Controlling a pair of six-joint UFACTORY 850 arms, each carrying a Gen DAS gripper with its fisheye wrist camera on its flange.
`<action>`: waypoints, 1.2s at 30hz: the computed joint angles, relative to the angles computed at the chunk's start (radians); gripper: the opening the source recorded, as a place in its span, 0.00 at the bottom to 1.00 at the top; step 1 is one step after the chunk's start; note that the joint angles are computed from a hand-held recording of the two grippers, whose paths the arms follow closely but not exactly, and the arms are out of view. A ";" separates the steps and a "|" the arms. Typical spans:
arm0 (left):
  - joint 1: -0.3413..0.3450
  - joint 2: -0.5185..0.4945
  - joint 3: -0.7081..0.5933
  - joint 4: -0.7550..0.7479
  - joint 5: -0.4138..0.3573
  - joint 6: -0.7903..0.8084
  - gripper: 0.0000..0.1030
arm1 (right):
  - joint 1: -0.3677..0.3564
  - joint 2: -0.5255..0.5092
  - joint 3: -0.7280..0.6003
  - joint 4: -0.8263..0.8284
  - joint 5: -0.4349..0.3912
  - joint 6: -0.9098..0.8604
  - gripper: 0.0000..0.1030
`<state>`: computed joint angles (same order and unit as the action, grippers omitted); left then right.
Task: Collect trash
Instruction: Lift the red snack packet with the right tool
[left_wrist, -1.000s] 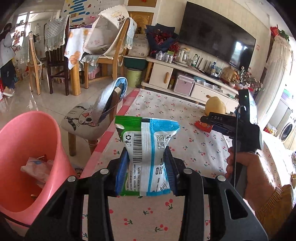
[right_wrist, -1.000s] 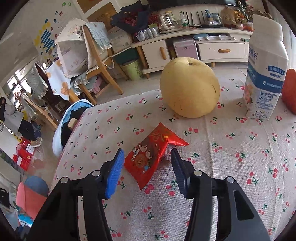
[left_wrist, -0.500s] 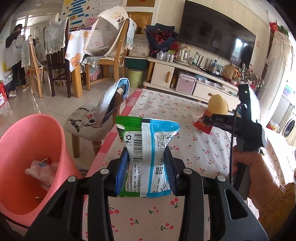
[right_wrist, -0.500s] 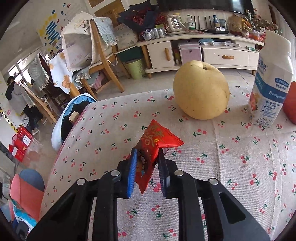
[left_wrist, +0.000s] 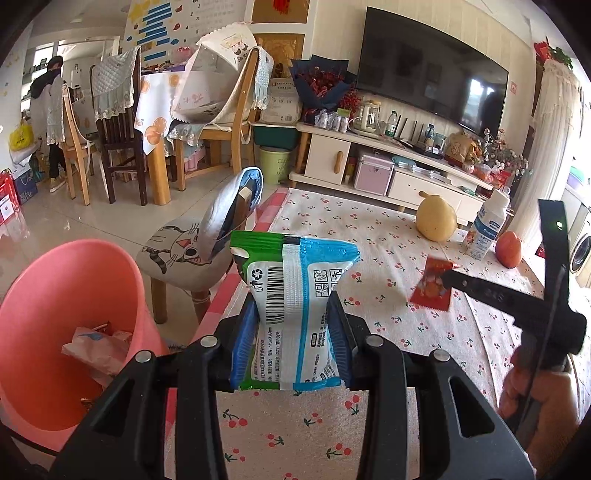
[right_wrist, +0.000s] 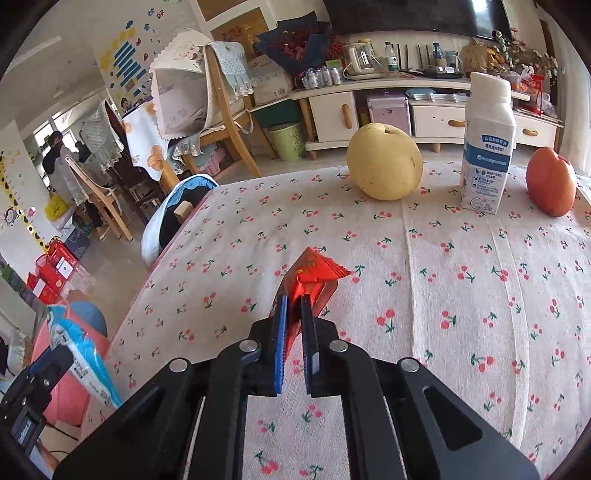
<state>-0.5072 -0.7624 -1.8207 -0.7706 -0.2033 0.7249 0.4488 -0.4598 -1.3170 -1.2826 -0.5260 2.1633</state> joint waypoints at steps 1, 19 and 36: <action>0.000 0.001 0.002 -0.003 0.002 0.004 0.38 | 0.011 0.007 0.006 0.000 -0.006 0.002 0.03; 0.009 0.019 0.029 -0.103 -0.005 0.109 0.38 | 0.022 -0.008 -0.024 0.224 -0.004 -0.293 0.76; 0.008 0.008 0.012 -0.087 -0.008 0.098 0.38 | 0.032 -0.136 -0.163 0.309 -0.151 -0.491 0.35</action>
<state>-0.4990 -0.7545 -1.8083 -0.8577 -0.2117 0.8230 0.4809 -0.5958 -1.4797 -0.9738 -0.6768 1.6722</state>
